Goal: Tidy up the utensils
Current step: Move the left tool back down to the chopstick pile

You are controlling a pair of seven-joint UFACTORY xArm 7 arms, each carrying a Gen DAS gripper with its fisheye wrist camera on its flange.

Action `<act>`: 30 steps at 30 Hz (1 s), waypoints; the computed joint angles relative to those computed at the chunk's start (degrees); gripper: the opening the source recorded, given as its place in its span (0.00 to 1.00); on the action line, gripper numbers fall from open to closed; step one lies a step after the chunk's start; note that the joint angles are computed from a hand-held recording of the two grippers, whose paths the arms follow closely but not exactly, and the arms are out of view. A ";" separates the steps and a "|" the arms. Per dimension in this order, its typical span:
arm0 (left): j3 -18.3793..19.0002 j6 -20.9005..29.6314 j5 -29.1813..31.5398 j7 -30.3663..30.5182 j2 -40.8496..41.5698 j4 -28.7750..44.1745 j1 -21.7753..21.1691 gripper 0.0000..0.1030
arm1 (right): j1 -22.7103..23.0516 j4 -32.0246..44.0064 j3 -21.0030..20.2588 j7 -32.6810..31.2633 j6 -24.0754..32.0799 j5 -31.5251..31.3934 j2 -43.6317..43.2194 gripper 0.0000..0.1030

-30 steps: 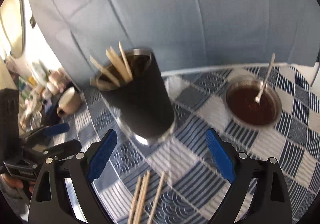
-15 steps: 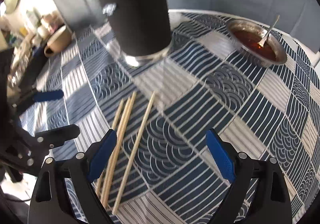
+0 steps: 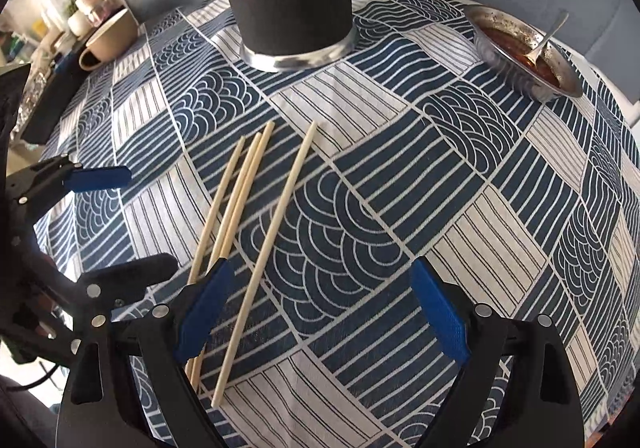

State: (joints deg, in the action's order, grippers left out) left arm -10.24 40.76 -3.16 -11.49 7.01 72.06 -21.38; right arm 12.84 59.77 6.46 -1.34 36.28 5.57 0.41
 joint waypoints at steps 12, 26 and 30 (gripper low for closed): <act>0.18 -0.16 2.28 -2.00 1.52 1.47 -0.57 0.94 | -0.16 -1.40 -0.16 0.12 -0.61 -1.39 -0.63 0.82; 0.49 2.22 8.20 2.95 5.62 6.37 -1.86 0.96 | -2.13 -5.03 0.15 -3.53 0.68 -3.54 -4.43 0.83; 0.80 6.37 10.69 3.44 7.29 9.44 -3.08 0.96 | -2.01 -4.43 -1.29 -3.55 4.22 -3.07 -4.43 0.82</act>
State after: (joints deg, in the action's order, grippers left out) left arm -9.44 47.13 7.53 -8.05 14.30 81.49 -24.46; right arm 10.83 55.34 5.17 -4.89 40.50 2.51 -4.01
